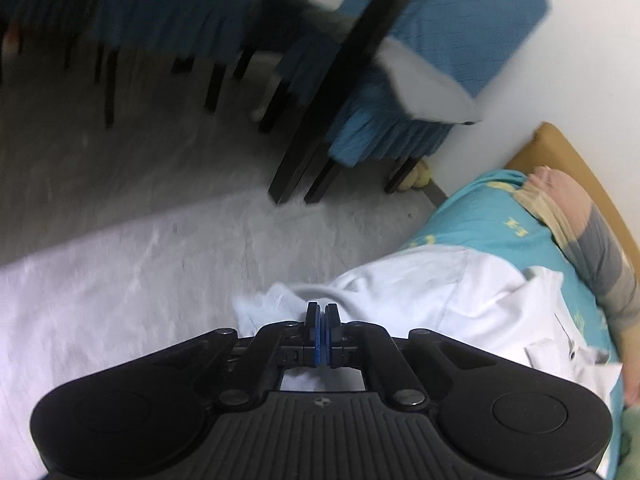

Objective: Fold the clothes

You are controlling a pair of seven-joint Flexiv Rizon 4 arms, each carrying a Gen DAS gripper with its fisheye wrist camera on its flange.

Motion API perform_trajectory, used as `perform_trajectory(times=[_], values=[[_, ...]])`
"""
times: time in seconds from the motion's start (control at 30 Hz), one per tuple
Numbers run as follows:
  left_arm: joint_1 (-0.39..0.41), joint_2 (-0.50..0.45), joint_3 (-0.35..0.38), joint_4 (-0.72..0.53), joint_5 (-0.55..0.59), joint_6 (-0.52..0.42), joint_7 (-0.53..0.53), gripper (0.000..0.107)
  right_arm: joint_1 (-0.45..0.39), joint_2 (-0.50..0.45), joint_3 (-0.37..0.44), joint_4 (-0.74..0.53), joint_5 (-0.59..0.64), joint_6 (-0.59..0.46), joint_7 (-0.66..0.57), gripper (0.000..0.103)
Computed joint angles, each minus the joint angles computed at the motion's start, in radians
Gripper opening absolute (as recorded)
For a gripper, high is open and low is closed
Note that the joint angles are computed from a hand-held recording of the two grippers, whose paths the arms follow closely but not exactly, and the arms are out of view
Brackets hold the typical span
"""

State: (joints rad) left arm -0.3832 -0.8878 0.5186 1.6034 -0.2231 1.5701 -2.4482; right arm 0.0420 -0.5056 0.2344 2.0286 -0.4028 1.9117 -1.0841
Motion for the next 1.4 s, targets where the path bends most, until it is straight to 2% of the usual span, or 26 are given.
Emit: perform_trajectory(times=[0.17, 0.27, 0.4, 0.53, 0.67, 0.73, 0.77, 0.83, 0.87, 0.93, 0.97, 1.03, 1.1, 1.13, 1.27, 1.33, 1.4], values=[[-0.164, -0.019, 0.211, -0.116, 0.129, -0.109, 0.027, 0.002, 0.152, 0.025, -0.159, 0.012, 0.139, 0.024, -0.027, 0.103], [-0.209, -0.012, 0.237, -0.208, 0.223, -0.149, 0.08, 0.002, 0.253, 0.034, -0.265, 0.017, 0.251, 0.036, -0.057, 0.103], [-0.2, -0.01, 0.148, -0.345, 0.311, -0.178, 0.186, 0.002, 0.361, 0.037, -0.386, 0.012, 0.398, 0.037, -0.087, 0.103], [-0.16, -0.061, 0.011, -0.494, 0.343, -0.23, 0.267, 0.002, 0.36, 0.031, -0.403, -0.004, 0.455, 0.046, -0.096, 0.103], [-0.121, -0.163, -0.089, -0.651, 0.342, -0.314, 0.277, 0.002, 0.379, 0.018, -0.433, -0.013, 0.497, 0.053, -0.12, 0.103], [-0.095, -0.198, -0.142, -0.691, 0.34, -0.343, 0.281, 0.003, 0.393, 0.01, -0.449, -0.017, 0.514, 0.055, -0.132, 0.103], [-0.08, -0.211, -0.171, -0.703, 0.339, -0.354, 0.286, 0.004, 0.379, 0.007, -0.436, -0.021, 0.509, 0.06, -0.136, 0.103], [-0.052, -0.23, -0.227, -0.719, 0.337, -0.374, 0.292, 0.021, 0.33, -0.001, -0.389, -0.028, 0.488, 0.076, -0.137, 0.103], [-0.044, -0.213, -0.252, -0.688, 0.339, -0.371, 0.284, 0.026, 0.301, -0.006, -0.36, -0.033, 0.475, 0.085, -0.132, 0.103], [-0.031, -0.152, -0.295, -0.593, 0.345, -0.34, 0.282, 0.044, 0.241, -0.018, -0.3, -0.043, 0.448, 0.101, -0.11, 0.103], [-0.031, -0.112, -0.302, -0.535, 0.35, -0.319, 0.279, 0.048, 0.211, -0.023, -0.271, -0.047, 0.43, 0.109, -0.097, 0.103], [-0.053, -0.018, -0.279, -0.404, 0.371, -0.267, 0.244, 0.067, 0.202, -0.024, -0.261, -0.044, 0.42, 0.125, -0.09, 0.103], [-0.1, 0.087, -0.227, -0.276, 0.403, -0.239, 0.194, 0.074, 0.189, -0.024, -0.246, -0.037, 0.407, 0.162, -0.091, 0.103], [-0.132, 0.138, -0.194, -0.221, 0.427, -0.245, 0.171, 0.082, 0.178, -0.025, -0.233, -0.032, 0.396, 0.185, -0.09, 0.103], [-0.235, 0.341, -0.122, -0.017, 0.559, -0.283, 0.086, 0.084, 0.131, -0.032, -0.186, -0.016, 0.345, 0.258, -0.065, 0.103], [-0.279, 0.421, -0.093, 0.071, 0.637, -0.254, 0.012, 0.084, 0.133, -0.037, -0.183, -0.011, 0.329, 0.271, -0.063, 0.103], [-0.316, 0.463, -0.059, 0.127, 0.714, -0.218, -0.087, 0.085, 0.125, -0.044, -0.172, -0.007, 0.301, 0.284, -0.059, 0.102]])
